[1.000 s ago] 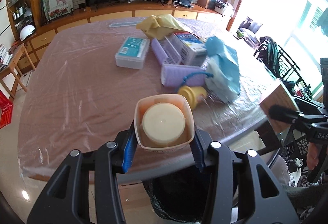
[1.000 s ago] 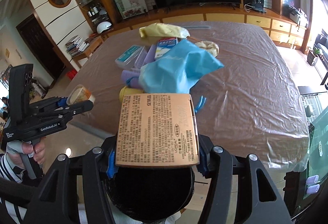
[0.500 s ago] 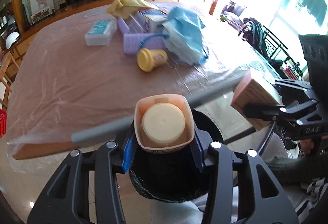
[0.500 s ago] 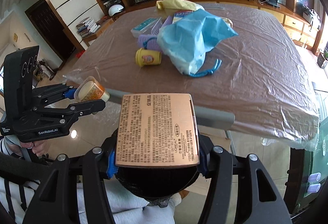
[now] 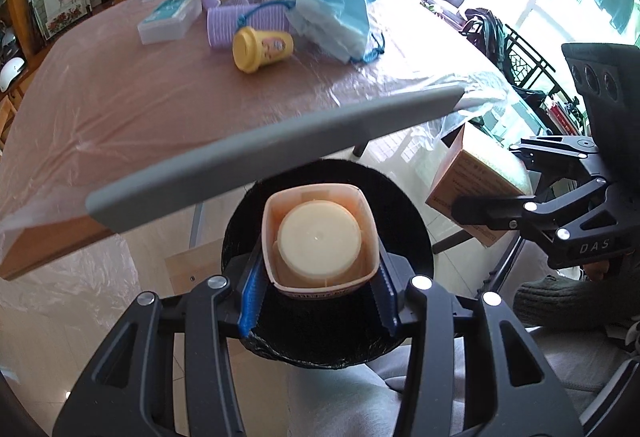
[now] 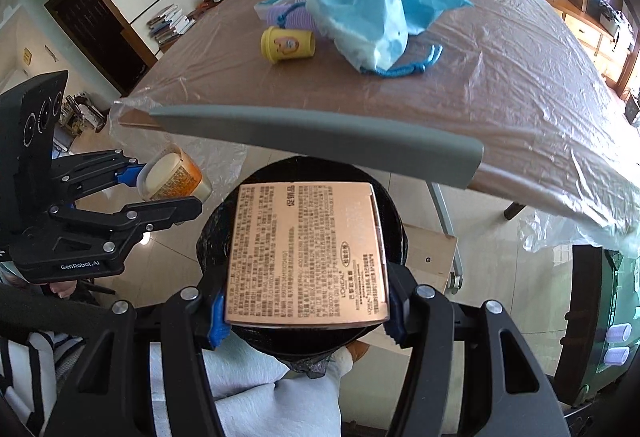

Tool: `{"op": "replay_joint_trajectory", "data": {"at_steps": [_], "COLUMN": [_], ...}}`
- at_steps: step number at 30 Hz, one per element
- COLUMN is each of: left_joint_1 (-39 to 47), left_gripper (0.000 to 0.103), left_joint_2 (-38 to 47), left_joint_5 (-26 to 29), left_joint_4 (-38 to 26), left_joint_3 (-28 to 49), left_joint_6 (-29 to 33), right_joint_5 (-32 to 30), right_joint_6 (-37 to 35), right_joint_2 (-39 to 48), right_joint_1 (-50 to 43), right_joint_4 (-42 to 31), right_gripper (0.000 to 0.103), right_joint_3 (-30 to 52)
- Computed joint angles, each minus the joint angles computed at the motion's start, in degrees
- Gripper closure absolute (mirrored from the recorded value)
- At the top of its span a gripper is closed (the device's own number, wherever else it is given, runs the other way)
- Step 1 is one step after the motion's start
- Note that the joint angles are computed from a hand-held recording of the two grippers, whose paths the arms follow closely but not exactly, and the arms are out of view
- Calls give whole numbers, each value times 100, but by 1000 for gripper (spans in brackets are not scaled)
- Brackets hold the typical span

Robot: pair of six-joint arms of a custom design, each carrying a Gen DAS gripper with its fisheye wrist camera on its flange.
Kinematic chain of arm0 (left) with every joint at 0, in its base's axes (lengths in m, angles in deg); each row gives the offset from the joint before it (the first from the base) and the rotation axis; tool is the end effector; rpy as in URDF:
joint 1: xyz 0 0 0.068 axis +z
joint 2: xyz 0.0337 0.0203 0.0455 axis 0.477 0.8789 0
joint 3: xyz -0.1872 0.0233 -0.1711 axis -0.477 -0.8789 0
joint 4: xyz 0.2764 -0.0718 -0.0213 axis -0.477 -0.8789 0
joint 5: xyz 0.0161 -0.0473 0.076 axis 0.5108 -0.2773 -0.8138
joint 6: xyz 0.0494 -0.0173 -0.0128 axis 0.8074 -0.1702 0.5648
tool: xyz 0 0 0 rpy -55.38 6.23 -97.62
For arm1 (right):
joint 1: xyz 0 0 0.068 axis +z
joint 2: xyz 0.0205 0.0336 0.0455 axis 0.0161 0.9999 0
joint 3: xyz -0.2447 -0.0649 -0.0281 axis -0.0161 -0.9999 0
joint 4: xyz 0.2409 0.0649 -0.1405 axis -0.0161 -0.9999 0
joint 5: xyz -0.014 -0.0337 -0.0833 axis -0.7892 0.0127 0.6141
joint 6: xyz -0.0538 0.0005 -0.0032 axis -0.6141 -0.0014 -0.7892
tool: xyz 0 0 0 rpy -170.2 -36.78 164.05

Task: Collect trash
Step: 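Carry the box and cup with both tools over the black trash bin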

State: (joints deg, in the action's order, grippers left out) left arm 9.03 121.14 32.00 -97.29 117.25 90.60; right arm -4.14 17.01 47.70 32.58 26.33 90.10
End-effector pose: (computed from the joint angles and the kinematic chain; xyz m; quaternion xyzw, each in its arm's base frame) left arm 0.2640 -0.1053 0.2141 0.3394 0.9039 -0.1592 0.2058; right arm 0.1378 0.0875 0.2387 -0.0305 0.9631 0.1595 0.2147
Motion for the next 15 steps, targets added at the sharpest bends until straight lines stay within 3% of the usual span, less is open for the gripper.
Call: {"op": "replay_joint_trajectory", "data": {"at_steps": [15], "left_joint_1": [-101], "left_gripper": [56], "left_joint_2": [314], "left_joint_5": [-345], "left_joint_4": [427], "left_joint_3": [-502], "left_joint_6": [-12], "right_joint_5": [-8], "right_joint_6": [230], "right_joint_2": [457], "right_joint_1": [97], "right_joint_4": [500], "right_gripper": [46], "right_joint_3": [-555]}}
